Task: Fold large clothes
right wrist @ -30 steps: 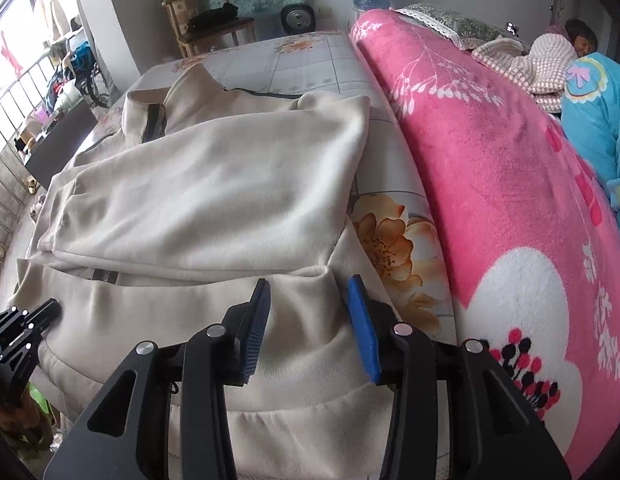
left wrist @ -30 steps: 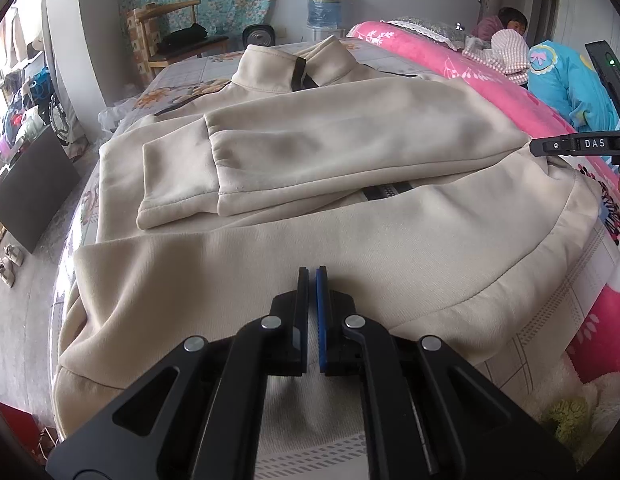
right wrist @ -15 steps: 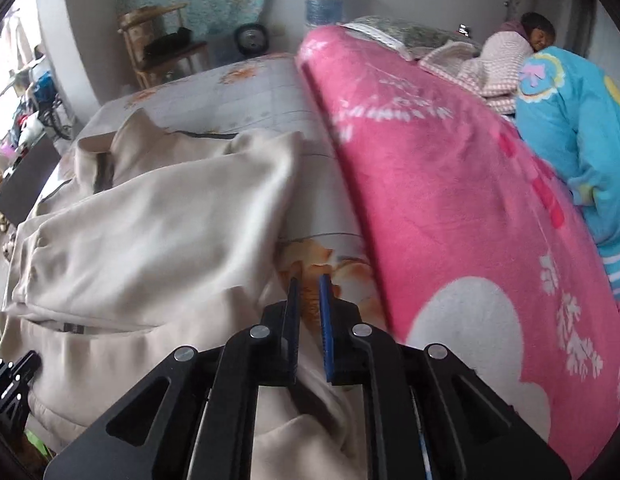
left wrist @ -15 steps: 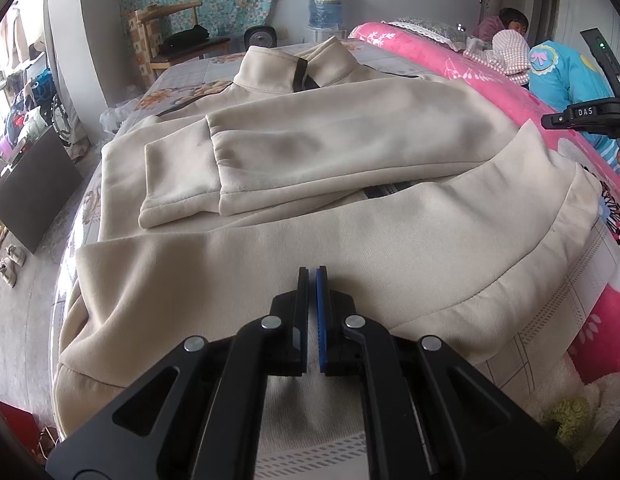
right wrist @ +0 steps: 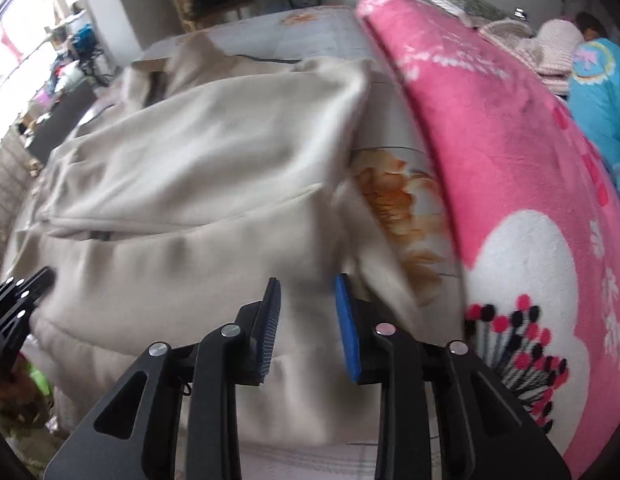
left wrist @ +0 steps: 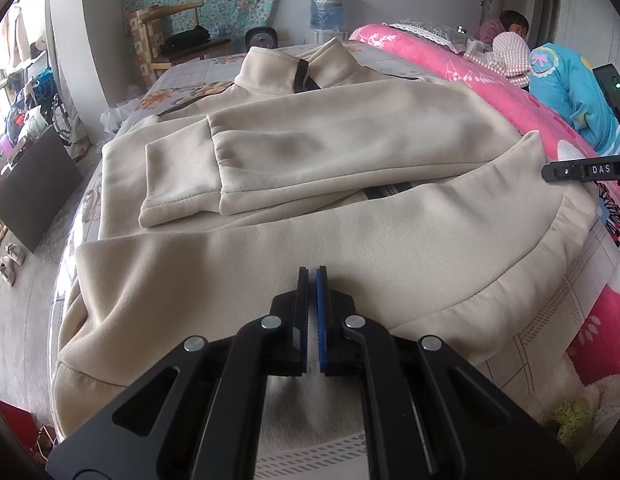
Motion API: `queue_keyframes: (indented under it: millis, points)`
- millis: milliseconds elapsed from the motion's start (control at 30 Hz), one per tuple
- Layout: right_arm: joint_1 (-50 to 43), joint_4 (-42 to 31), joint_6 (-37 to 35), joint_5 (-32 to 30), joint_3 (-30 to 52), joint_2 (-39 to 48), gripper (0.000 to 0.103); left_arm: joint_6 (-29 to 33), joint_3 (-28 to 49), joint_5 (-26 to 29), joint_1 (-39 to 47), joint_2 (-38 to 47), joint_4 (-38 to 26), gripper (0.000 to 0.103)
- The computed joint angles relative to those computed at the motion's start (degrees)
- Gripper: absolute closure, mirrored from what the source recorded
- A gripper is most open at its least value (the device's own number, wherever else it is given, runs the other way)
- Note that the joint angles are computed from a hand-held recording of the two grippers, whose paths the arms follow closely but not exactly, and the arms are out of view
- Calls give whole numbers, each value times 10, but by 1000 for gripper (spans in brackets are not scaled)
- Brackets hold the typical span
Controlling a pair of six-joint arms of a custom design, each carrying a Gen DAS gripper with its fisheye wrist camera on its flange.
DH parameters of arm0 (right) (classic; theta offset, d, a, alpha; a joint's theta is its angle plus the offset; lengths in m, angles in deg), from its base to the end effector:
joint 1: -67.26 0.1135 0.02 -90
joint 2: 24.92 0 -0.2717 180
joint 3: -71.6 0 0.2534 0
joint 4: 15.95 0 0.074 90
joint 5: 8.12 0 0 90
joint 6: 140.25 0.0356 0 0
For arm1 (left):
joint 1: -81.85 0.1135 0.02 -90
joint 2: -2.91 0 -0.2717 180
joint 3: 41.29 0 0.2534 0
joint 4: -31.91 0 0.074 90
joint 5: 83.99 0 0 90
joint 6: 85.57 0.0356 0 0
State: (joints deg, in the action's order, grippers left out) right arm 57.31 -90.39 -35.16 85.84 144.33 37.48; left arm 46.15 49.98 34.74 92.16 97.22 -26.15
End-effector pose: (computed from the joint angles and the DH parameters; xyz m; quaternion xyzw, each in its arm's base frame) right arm 0.1879 -0.0355 0.3012 0.2187 0.9492 -0.0236 0.2252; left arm 0.3418 0.0448 0.2789 0.3135 0.8863 -0.1099 0.3226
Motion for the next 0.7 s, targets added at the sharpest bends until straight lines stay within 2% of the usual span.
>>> queue_keyframes:
  millis: [33, 100, 133, 233, 300, 367, 400, 567, 700]
  points:
    - [1, 0, 12, 14, 8, -9, 92, 0, 2, -1, 0, 1, -2, 99]
    - [43, -17, 44, 117, 34, -24, 85, -2, 3, 0, 0, 1, -2, 99]
    - [55, -25, 53, 132, 45, -30, 84, -4, 3, 0, 0, 2, -2, 99]
    - [61, -14, 61, 42, 55, -46, 84, -4, 3, 0, 0, 2, -2, 99]
    - [124, 10, 74, -17, 49, -38, 80, -5, 1, 1, 1, 1, 0, 99]
    - [193, 50, 88, -61, 31, -18, 69, -8, -1, 2, 0, 1, 4, 99]
    - [221, 70, 97, -75, 21, -6, 69, -10, -3, 2, 0, 0, 5, 99]
    - [304, 149, 130, -86, -15, 65, 69, -14, -5, 1, -2, -2, 7, 99]
    - [322, 161, 145, -65, -27, 71, 69, -14, -6, 3, 0, -2, 8, 99]
